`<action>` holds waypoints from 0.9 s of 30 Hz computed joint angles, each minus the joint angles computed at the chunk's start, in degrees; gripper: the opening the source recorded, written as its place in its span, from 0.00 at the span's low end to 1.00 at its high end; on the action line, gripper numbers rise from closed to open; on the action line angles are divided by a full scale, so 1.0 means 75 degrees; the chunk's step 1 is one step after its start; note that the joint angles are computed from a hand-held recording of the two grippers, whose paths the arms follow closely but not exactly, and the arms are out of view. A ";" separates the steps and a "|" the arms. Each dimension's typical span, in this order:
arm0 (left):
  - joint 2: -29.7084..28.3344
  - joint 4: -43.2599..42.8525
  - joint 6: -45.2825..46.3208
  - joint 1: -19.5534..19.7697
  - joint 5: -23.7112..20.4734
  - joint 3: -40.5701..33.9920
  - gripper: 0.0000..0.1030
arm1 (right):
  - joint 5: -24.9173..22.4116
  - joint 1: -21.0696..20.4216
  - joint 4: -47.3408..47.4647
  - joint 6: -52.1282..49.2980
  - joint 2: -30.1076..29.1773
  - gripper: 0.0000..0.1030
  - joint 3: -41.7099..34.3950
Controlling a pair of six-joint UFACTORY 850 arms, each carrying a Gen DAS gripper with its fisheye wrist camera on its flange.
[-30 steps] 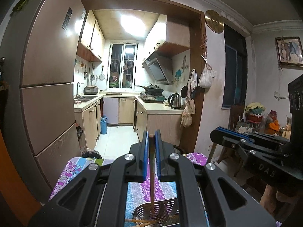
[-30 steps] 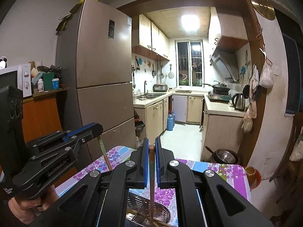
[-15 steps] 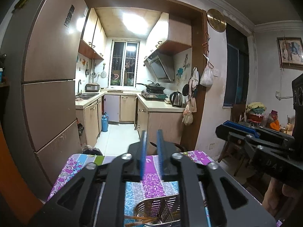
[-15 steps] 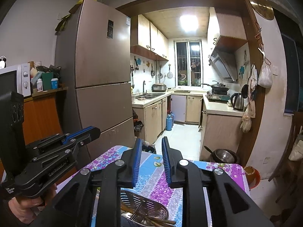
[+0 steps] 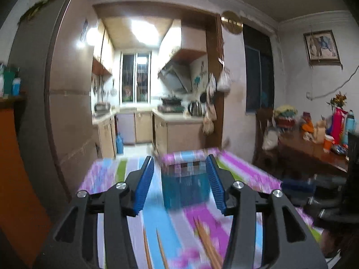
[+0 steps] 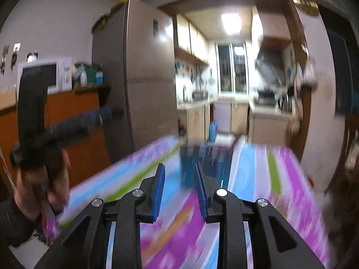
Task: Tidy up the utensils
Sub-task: 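Move both open tools back down over the remaining chopsticks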
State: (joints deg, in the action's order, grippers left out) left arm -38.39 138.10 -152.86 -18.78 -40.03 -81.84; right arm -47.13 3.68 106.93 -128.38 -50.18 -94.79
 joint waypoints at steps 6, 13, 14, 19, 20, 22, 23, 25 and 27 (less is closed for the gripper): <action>-0.0066 0.0144 -0.0985 -0.0341 0.0410 0.1296 0.45 | 0.0139 -0.0116 0.2236 -0.2521 0.0434 0.28 0.2160; -0.0914 0.0380 -0.1634 -0.0738 0.0522 0.1106 0.34 | 0.0033 -0.0400 0.3676 -0.3978 0.0484 0.28 0.2730; -0.0974 0.0413 -0.1679 -0.0740 0.0525 0.1069 0.28 | 0.0102 -0.0429 0.3664 -0.3934 0.0451 0.28 0.2704; -0.1277 0.0107 -0.1067 -0.0978 0.0282 0.0799 0.18 | 0.0020 -0.0552 0.3607 -0.4016 0.0405 0.28 0.2734; -0.1312 0.0021 -0.0935 -0.1017 0.0270 0.0755 0.18 | 0.0011 -0.0578 0.3585 -0.4005 0.0392 0.28 0.2726; -0.1410 -0.0233 -0.0720 -0.1094 0.0228 0.0636 0.18 | -0.0021 -0.0627 0.3548 -0.3967 0.0369 0.28 0.2698; -0.1428 -0.0313 -0.0661 -0.1108 0.0190 0.0630 0.18 | -0.0035 -0.0645 0.3540 -0.3972 0.0371 0.28 0.2694; -0.1488 -0.0559 -0.0481 -0.1112 0.0183 0.0563 0.18 | -0.0066 -0.0672 0.3524 -0.3966 0.0344 0.28 0.2663; -0.1546 -0.0681 -0.0371 -0.1112 0.0219 0.0514 0.18 | -0.0087 -0.0711 0.3510 -0.4017 0.0285 0.28 0.2605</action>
State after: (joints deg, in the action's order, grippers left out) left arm -49.99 132.99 -155.64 -27.12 -38.38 -77.99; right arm -47.78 -1.66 133.26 -158.50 -48.04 -75.25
